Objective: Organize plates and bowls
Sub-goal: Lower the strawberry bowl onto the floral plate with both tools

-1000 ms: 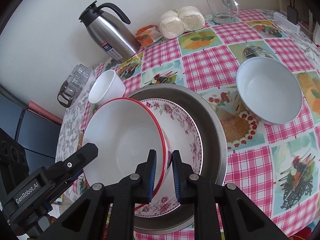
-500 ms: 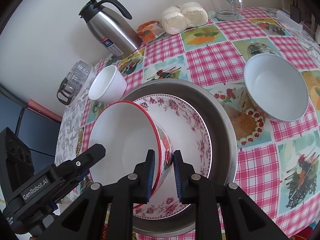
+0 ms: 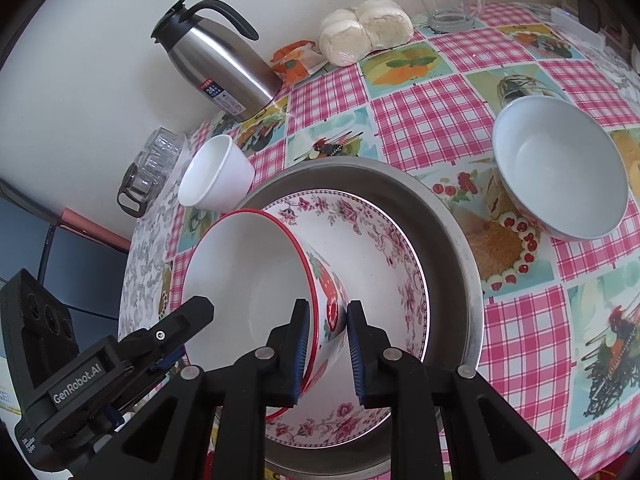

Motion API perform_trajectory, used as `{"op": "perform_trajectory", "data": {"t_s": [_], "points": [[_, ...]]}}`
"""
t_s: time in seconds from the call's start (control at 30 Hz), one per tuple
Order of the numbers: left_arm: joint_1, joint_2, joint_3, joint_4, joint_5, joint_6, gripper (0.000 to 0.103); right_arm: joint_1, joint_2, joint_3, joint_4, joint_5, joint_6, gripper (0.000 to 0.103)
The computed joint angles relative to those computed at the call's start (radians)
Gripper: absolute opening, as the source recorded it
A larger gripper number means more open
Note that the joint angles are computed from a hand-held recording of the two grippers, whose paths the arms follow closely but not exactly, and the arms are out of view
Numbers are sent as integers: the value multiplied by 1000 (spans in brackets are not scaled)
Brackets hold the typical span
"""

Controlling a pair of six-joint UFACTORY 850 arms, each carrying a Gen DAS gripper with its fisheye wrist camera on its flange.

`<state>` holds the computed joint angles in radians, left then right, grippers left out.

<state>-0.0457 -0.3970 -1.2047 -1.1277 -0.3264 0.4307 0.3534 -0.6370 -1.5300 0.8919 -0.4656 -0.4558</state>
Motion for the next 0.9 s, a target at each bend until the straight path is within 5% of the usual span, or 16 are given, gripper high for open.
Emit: {"op": "perform_trajectory", "data": {"t_s": [0.9], "points": [[10, 6, 16, -130, -18, 103, 28, -9, 30, 33, 105, 29, -106, 22]]}}
